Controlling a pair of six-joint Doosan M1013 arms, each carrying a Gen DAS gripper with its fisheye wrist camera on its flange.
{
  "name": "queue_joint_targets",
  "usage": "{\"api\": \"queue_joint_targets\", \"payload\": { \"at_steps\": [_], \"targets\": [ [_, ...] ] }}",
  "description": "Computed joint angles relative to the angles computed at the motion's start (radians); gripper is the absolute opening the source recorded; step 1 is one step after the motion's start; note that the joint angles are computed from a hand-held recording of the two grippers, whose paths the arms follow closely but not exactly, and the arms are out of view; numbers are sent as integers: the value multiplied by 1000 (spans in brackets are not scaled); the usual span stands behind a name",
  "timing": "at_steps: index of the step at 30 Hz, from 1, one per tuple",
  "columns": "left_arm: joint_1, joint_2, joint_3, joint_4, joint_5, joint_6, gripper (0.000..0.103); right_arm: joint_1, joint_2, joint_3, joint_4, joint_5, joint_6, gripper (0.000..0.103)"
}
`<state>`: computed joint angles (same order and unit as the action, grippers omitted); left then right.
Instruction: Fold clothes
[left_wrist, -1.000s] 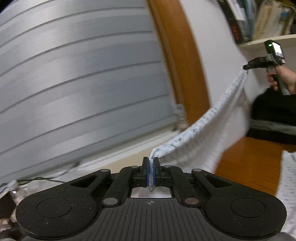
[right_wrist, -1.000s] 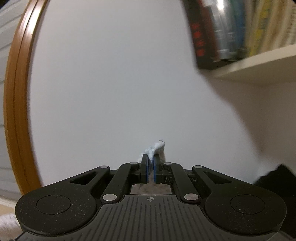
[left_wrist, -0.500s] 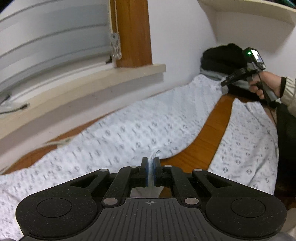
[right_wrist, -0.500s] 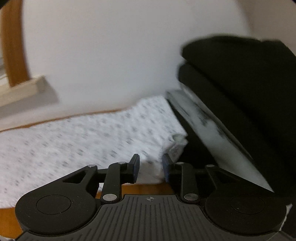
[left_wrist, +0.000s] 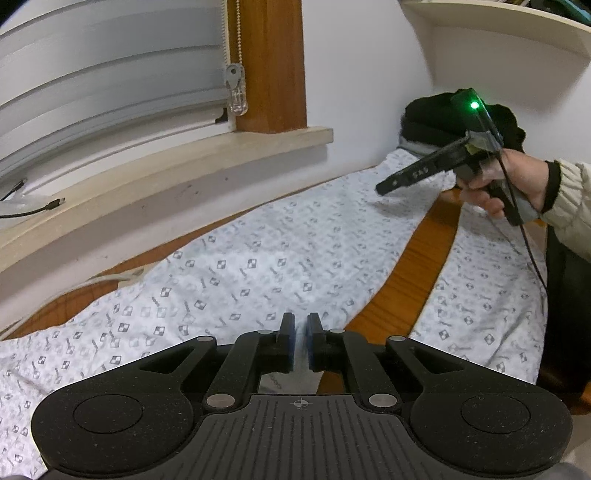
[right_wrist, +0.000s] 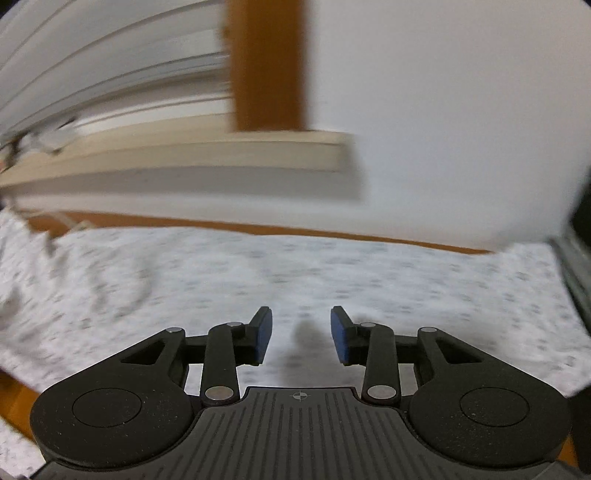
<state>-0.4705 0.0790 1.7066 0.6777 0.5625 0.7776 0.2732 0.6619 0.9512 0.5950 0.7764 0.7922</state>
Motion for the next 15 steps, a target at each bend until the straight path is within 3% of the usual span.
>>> {"api": "queue_joint_targets", "payload": {
  "at_steps": [8, 15],
  "targets": [
    [-2, 10, 4, -118, 6, 105, 7, 31, -14, 22, 62, 65, -113, 37],
    [0, -20, 32, -35, -19, -11, 7, 52, -26, 33, 96, 91, -167, 38]
  ]
}}
